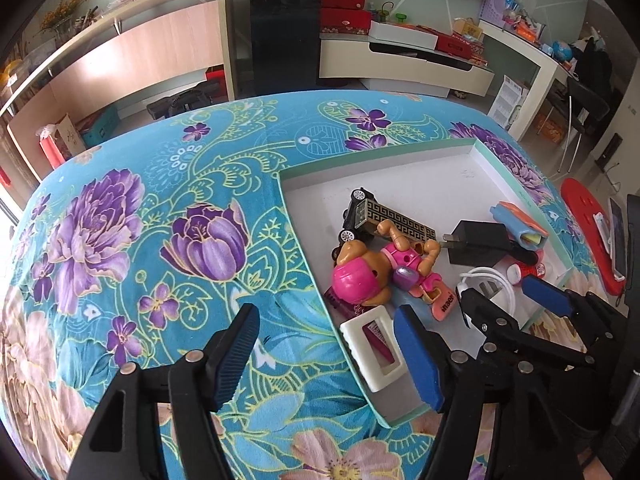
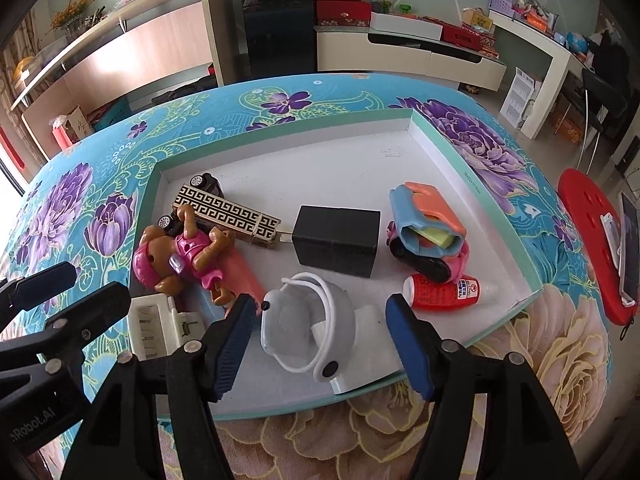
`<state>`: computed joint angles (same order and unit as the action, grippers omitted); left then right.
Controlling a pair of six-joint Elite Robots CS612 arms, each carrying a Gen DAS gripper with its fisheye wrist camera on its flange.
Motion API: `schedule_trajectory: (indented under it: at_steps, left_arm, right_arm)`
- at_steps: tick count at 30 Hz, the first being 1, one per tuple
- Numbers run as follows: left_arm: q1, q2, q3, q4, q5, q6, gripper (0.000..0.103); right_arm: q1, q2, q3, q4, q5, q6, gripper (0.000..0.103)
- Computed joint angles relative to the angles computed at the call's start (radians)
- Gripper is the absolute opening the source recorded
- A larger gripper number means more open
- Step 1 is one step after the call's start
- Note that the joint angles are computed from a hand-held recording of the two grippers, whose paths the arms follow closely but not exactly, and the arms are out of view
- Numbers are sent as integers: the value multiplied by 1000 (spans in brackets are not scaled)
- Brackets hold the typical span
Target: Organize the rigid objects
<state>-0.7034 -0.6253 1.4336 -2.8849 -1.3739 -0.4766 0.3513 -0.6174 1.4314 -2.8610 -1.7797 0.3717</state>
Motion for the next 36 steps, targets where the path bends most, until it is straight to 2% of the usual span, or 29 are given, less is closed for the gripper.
schedule_trajectory:
  at_steps: [2,5,10,12,14,17,20,30,36]
  left_arm:
    - [0,-5,11,8,19,-13,78]
    - [3,-12,32,15,41,-40,81]
    - [4,-29,79,-4,83,-71,86]
    - [2,-36,97,-9,106,-83,99]
    - [-2,-44,120,-26,130,-97,103]
    - [-2,-53,151,-48,131,-117,103]
    - [-3,-60,181,-65,129,-145,103]
    - [-19,-85,248,-67,166,-196,103]
    - [-33,-98,270,-12,194,-194,103]
  right_arm:
    - [2,-2,3,-1,0,-5,72]
    - [7,-6,11,-6,-11,-8,83]
    - [11,-18,29,-31,-12,-10,83]
    - [13,-22,36,-37,-10,-11,83]
    - [16,-26,45,-45,-8,-12,84]
    - [18,-32,63,-63,12,-8,95]
    - [20,-37,81,-67,35,-6,95]
    - [40,-53,124,-80,35,-7,95]
    - [39,-59,140,-79,53,18,95]
